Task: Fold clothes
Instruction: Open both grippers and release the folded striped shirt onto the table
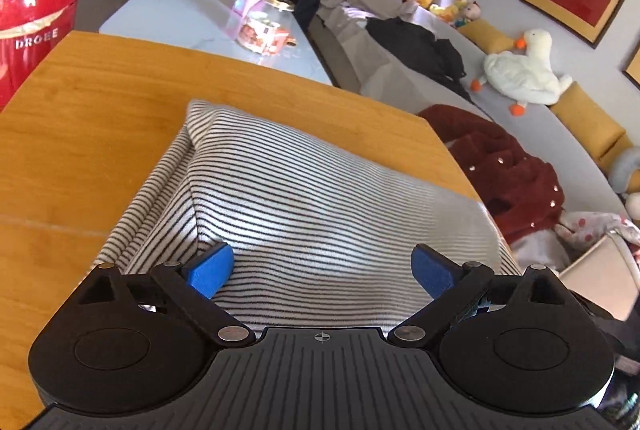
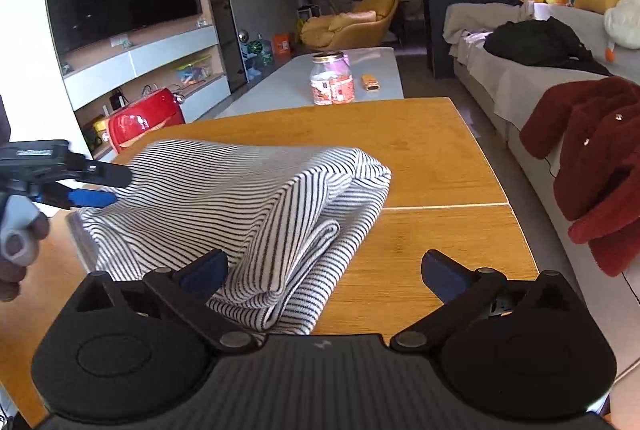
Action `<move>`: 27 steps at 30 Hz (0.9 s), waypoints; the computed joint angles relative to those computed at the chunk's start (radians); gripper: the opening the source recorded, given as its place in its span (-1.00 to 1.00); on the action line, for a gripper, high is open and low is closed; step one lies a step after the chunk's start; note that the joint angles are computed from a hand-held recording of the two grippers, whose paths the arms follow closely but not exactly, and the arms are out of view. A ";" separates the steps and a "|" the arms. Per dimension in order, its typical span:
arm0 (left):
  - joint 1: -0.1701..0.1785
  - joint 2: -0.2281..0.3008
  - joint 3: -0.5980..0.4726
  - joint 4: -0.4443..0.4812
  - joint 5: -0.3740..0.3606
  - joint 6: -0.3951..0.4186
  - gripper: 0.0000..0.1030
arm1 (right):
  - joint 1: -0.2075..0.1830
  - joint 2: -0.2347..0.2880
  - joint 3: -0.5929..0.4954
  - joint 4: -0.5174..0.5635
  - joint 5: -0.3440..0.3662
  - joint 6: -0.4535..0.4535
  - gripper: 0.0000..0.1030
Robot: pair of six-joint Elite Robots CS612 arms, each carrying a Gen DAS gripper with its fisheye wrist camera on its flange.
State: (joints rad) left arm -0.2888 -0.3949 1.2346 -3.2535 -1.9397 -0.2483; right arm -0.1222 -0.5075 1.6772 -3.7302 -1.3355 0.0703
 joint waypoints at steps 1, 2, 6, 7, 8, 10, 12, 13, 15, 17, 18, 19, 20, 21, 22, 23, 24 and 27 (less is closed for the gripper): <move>-0.003 0.005 -0.015 0.008 0.027 0.010 0.92 | -0.003 -0.002 0.001 -0.015 0.016 0.015 1.00; -0.007 0.010 -0.030 0.017 0.054 0.021 0.92 | -0.008 -0.003 -0.002 -0.027 0.030 0.035 1.00; -0.022 0.018 -0.060 0.046 0.146 0.072 0.92 | -0.010 0.002 -0.048 -0.009 0.000 0.061 1.00; -0.023 0.015 -0.060 0.053 0.155 0.076 0.92 | -0.008 0.006 -0.064 0.009 -0.019 0.055 1.00; -0.023 0.009 -0.052 0.059 0.155 0.071 0.92 | -0.006 0.009 -0.081 0.035 -0.031 0.048 1.00; -0.023 -0.010 -0.023 0.055 0.136 0.061 0.92 | 0.001 0.020 -0.115 0.089 -0.055 0.027 1.00; -0.022 -0.034 0.019 0.036 0.106 0.062 0.92 | 0.012 0.033 -0.147 0.149 -0.083 -0.015 1.00; -0.021 -0.046 0.041 0.027 0.086 0.066 0.92 | 0.017 0.038 -0.157 0.171 -0.092 -0.037 1.00; -0.019 -0.065 0.078 0.007 0.036 0.078 0.93 | 0.029 0.047 -0.164 0.186 -0.120 -0.070 1.00; -0.017 -0.081 0.114 -0.014 -0.015 0.090 0.93 | 0.032 0.049 -0.160 0.177 -0.134 -0.067 1.00; -0.015 -0.084 0.120 -0.007 -0.049 0.096 0.93 | 0.033 0.049 -0.158 0.175 -0.138 -0.062 1.00; -0.013 -0.084 0.122 0.005 -0.086 0.102 0.93 | 0.032 0.047 -0.154 0.178 -0.134 -0.051 1.00; -0.014 -0.082 0.120 0.022 -0.108 0.108 0.93 | 0.030 0.045 -0.149 0.180 -0.129 -0.037 1.00; -0.015 -0.079 0.117 0.041 -0.124 0.114 0.93 | 0.029 0.041 -0.142 0.182 -0.124 -0.021 1.00; -0.019 -0.076 0.113 0.054 -0.119 0.124 0.93 | 0.028 0.038 -0.134 0.179 -0.121 -0.009 1.00; -0.024 -0.072 0.110 0.064 -0.106 0.135 0.93 | 0.028 0.036 -0.125 0.171 -0.121 0.001 1.00; -0.027 -0.067 0.103 0.073 -0.095 0.140 0.93 | 0.028 0.033 -0.115 0.163 -0.123 0.008 1.00; -0.031 -0.047 0.079 0.081 -0.072 0.141 0.93 | 0.035 0.024 -0.081 0.137 -0.146 0.014 1.00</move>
State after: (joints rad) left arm -0.3202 -0.4418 1.3135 -3.1730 -2.0113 -0.1078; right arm -0.0870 -0.4836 1.5958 -3.5935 -1.4816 0.0843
